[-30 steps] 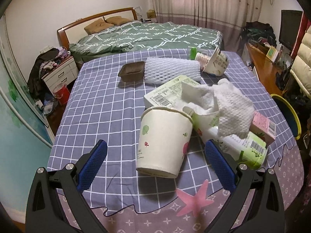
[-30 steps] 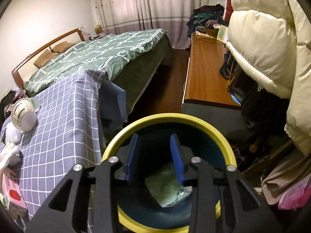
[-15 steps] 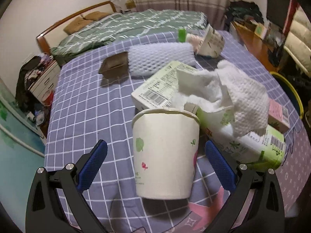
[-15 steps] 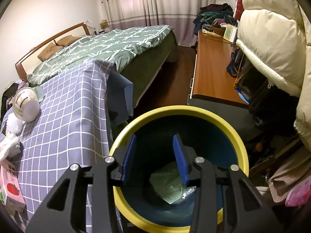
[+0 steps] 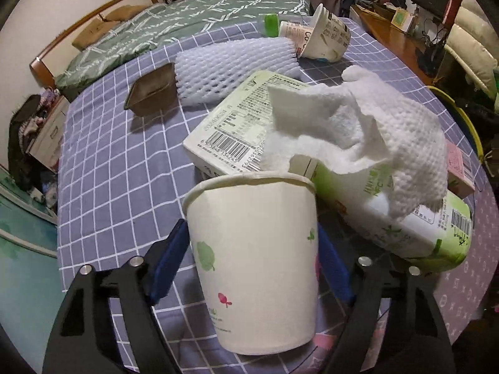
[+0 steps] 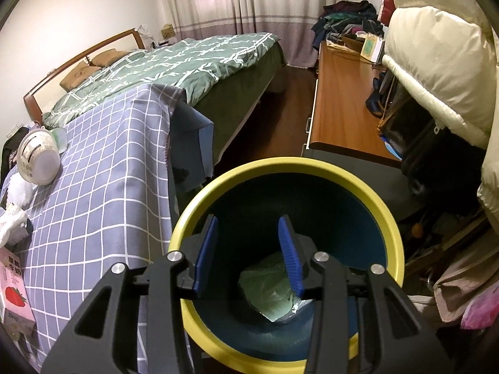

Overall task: Collect trash
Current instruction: 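Grasp the white paper cup with the left gripper and lift it, then carry the paper cup over the yellow bin and open the left gripper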

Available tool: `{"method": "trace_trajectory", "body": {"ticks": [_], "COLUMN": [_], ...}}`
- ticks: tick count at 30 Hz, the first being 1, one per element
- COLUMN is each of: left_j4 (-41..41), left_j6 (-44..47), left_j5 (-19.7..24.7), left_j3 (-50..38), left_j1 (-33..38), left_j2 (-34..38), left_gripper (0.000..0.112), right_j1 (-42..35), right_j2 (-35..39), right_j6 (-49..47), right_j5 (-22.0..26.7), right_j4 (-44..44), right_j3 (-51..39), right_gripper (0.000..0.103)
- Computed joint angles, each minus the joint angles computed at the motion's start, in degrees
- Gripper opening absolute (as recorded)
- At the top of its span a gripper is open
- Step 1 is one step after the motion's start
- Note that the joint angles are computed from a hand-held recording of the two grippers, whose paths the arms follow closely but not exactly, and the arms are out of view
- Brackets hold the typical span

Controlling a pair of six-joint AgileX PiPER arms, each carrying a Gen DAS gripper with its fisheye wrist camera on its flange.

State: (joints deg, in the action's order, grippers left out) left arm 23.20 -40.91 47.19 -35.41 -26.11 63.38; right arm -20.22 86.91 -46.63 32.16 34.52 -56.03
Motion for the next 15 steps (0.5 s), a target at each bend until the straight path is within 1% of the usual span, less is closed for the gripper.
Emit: {"method": "trace_trajectory", "body": {"ticks": [1, 3, 7, 10, 12, 14, 15], "left_j4": [-0.50, -1.70, -2.43, 0.19, 3.85, 6.83, 7.99], "left_j6": [0.48, 2.26, 1.96, -2.61, -7.62, -11.18, -12.09], "left_j5": [0.08, 0.34, 3.40, 8.82, 14.00, 18.19, 19.54], "left_j3": [0.05, -0.17, -0.69, -2.51, -5.24, -8.85, -10.73], "left_j1": [0.18, 1.06, 0.09, -5.24, -11.88, -17.87, -20.23], "left_j2": [-0.55, -1.69, -5.26, -9.25, -11.15, -11.23, -10.84], "left_gripper": [0.075, 0.069, 0.066, 0.065, 0.065, 0.065, 0.065], "right_j1": [0.09, 0.17, -0.46, -1.55, -3.20, -5.07, -5.99], "right_j2": [-0.04, -0.07, -0.53, -1.74, -3.65, -5.85, -6.67], "right_j6": [-0.05, -0.34, -1.77, -3.91, -6.45, -8.87, -9.87], "right_j5": [0.02, -0.04, 0.72, 1.85, 3.14, 4.68, 5.49], "right_j4": [0.05, 0.33, 1.53, 3.06, 5.02, 6.92, 7.68], "right_j3": [0.09, 0.31, 0.67, 1.42, 2.44, 3.42, 3.72], "right_gripper": [0.040, 0.040, 0.040, 0.040, 0.040, 0.040, 0.040]}}
